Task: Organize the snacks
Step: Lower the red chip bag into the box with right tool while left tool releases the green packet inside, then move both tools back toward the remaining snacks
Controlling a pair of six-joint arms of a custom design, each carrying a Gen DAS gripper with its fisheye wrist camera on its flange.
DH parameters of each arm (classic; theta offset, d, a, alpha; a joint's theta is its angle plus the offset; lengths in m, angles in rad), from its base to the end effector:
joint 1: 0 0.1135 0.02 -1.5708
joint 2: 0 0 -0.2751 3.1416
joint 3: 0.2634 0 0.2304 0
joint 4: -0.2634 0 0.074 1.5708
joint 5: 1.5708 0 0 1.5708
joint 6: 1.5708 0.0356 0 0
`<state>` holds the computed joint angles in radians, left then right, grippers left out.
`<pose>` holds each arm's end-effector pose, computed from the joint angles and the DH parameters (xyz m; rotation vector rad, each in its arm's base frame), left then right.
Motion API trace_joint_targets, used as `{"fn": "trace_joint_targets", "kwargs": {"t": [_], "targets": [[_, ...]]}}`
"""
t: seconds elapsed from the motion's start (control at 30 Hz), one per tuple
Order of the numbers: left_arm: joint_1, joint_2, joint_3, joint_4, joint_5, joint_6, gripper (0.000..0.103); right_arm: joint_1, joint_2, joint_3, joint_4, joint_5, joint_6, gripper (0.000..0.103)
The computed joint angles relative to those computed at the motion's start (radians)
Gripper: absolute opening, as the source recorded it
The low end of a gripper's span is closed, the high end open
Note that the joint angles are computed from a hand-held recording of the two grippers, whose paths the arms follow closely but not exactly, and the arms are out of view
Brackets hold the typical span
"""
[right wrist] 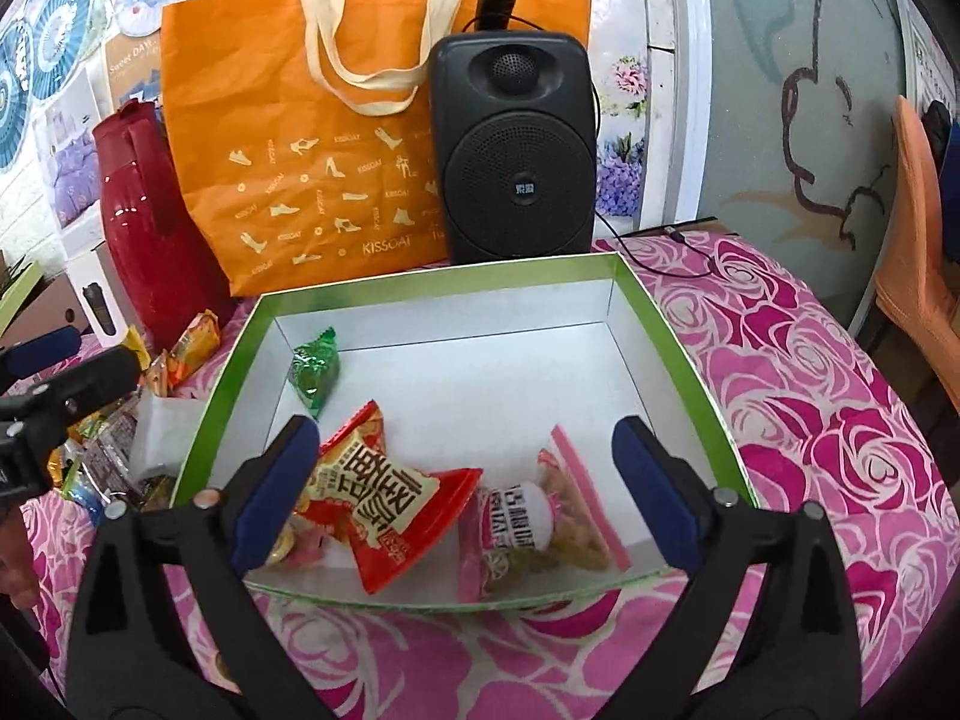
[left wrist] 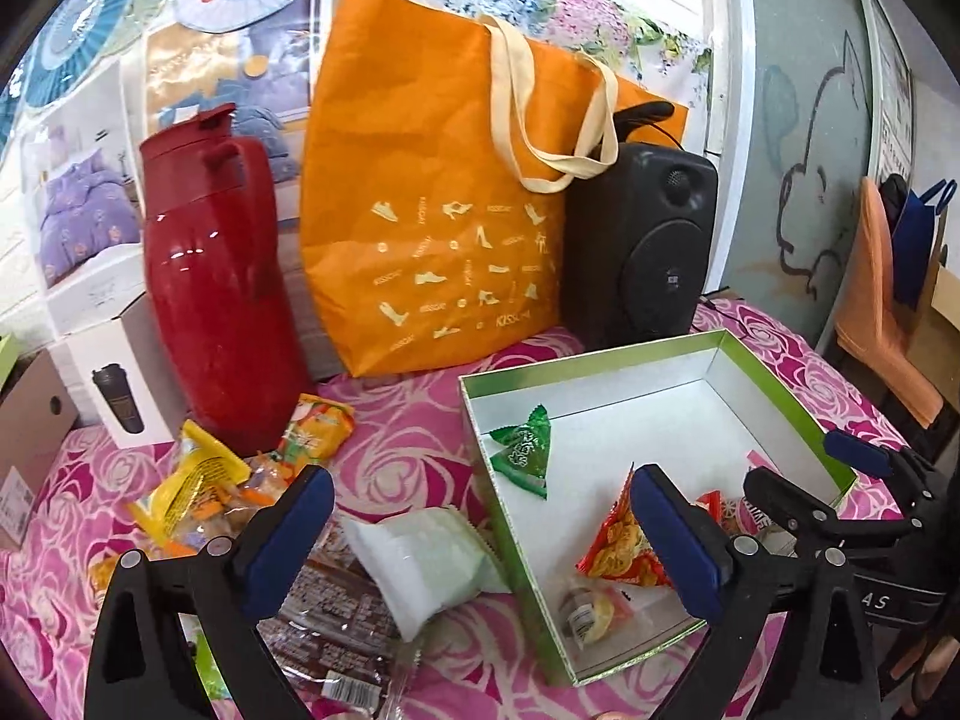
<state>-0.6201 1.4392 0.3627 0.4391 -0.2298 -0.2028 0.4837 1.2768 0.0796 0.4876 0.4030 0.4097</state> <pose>0.1915 -0.1268 0.1542 0.3295 2.1718 -0.2099 0.1466 0.0613 0.1220 0.1251 2.2101 0.0313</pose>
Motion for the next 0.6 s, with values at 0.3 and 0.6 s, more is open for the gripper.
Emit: {"fn": "trace_joint_targets", "kwargs": {"t": [0.3,0.6], "targets": [[-0.019,-0.228,-0.07,-0.114,-0.04,-0.005,0.101,0.264,-0.229,0.075,-0.353,0.203,0.154,0.102],[-0.012,-0.557,-0.128,-0.382,-0.089,0.004,0.101,0.679,-0.127,0.254,-0.771,0.432,0.614,0.102]]}}
